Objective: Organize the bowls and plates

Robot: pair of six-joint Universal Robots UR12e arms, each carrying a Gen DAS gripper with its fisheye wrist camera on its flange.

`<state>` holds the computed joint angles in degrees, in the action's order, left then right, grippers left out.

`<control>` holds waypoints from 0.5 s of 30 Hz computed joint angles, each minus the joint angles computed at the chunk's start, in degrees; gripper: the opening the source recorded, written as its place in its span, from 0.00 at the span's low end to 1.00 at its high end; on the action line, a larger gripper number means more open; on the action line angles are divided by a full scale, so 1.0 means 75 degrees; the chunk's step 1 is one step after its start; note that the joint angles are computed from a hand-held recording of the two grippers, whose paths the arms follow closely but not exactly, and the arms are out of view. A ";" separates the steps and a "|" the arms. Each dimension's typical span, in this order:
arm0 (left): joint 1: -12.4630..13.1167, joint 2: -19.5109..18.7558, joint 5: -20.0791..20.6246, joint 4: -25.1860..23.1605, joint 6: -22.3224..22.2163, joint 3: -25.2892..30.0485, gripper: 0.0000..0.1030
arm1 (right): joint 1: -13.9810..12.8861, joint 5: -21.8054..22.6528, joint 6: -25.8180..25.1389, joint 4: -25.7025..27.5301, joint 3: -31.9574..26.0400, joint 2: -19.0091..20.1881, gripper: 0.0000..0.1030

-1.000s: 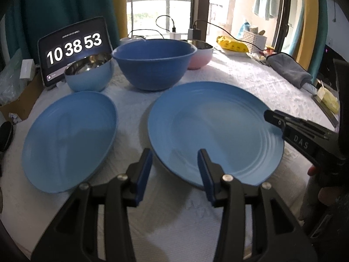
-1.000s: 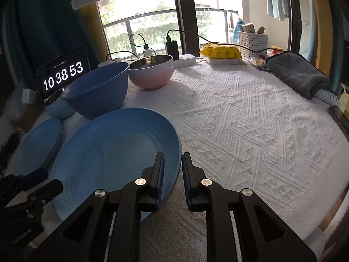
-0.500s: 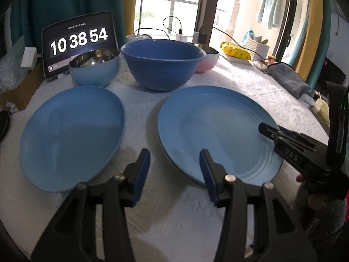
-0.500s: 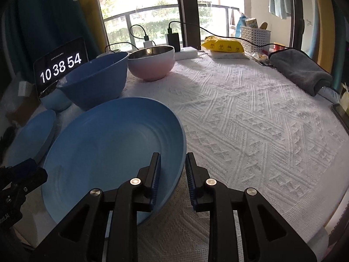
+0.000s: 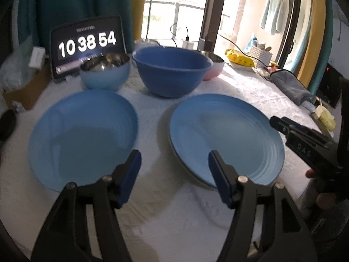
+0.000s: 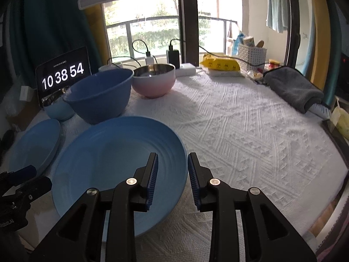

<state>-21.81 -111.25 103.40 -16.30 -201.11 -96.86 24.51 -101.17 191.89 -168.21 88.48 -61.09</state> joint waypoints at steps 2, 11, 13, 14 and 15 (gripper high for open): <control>0.0013 0.0052 0.0071 0.0143 -0.0003 -0.0061 0.64 | 0.0023 -0.0009 -0.0019 -0.0018 -0.0031 -0.0002 0.29; 0.0195 0.0307 0.0219 0.0555 -0.0137 -0.0359 0.64 | 0.0128 0.0301 -0.0136 -0.0125 -0.0201 0.0028 0.30; 0.0241 0.0359 0.0263 0.0618 -0.0188 -0.0419 0.63 | 0.0162 0.0338 -0.0196 -0.0131 -0.0276 0.0061 0.30; 0.0261 0.0381 0.0288 0.0648 -0.0213 -0.0447 0.64 | 0.0170 0.0390 -0.0212 -0.0134 -0.0304 0.0074 0.30; 0.0290 0.0412 0.0310 0.0683 -0.0237 -0.0487 0.64 | 0.0186 0.0452 -0.0239 -0.0142 -0.0344 0.0092 0.30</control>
